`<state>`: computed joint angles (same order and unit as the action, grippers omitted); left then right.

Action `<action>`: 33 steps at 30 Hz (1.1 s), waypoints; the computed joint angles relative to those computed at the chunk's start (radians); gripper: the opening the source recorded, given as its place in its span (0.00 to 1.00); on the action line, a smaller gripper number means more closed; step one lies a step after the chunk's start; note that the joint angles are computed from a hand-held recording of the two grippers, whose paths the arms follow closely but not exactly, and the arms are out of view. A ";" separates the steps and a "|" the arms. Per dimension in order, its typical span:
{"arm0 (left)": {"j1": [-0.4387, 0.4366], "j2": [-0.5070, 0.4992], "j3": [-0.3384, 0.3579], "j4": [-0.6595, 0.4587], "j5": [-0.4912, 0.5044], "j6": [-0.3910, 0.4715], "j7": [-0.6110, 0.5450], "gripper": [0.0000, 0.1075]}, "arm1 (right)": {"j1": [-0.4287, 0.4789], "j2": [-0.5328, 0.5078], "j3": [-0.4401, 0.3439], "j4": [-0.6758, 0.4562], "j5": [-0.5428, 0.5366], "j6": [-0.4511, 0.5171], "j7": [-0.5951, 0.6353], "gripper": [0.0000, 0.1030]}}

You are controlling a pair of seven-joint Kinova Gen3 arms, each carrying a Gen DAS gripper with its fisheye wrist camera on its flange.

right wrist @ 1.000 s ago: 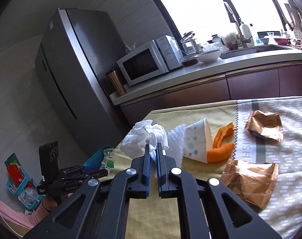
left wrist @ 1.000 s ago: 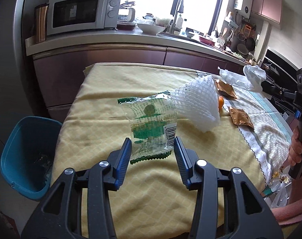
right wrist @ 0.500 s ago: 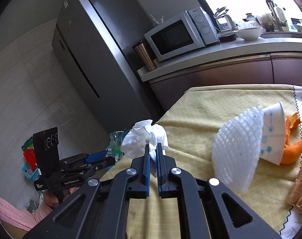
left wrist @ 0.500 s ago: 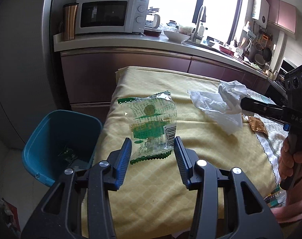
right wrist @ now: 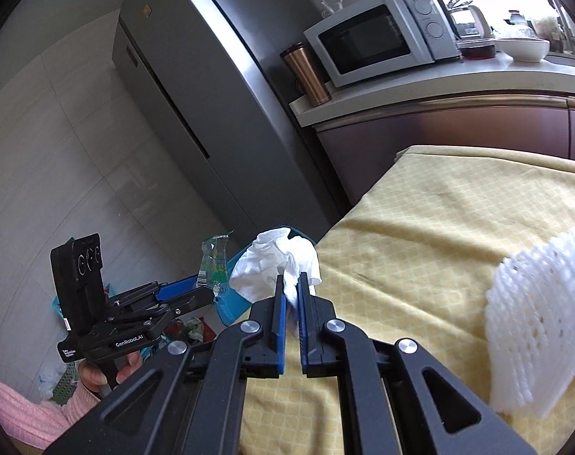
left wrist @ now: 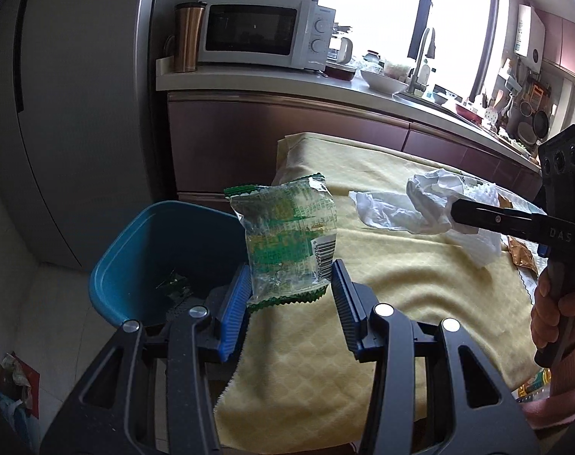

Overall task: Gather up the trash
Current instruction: 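Carry the plastic bag and tissue over the teal bin with both tools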

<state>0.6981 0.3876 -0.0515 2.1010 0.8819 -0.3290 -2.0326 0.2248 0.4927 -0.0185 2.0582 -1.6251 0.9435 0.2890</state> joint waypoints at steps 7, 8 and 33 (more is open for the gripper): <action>0.001 -0.001 -0.017 0.009 0.049 -0.004 -0.025 0.41 | -0.054 0.004 -0.025 -0.039 0.024 -0.044 -0.032 0.05; -0.005 -0.001 -0.015 0.010 0.052 -0.004 -0.027 0.41 | -0.060 0.003 -0.030 -0.042 0.026 -0.052 -0.033 0.05; -0.083 0.039 -0.005 -0.012 0.185 0.012 -0.128 0.41 | -0.147 0.061 -0.154 -0.199 0.182 -0.232 -0.221 0.05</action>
<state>0.6150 0.4267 -0.0570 2.0890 1.0664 -0.3166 -2.1605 0.0780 0.5539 -0.1728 1.8596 -1.4427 0.7113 0.0678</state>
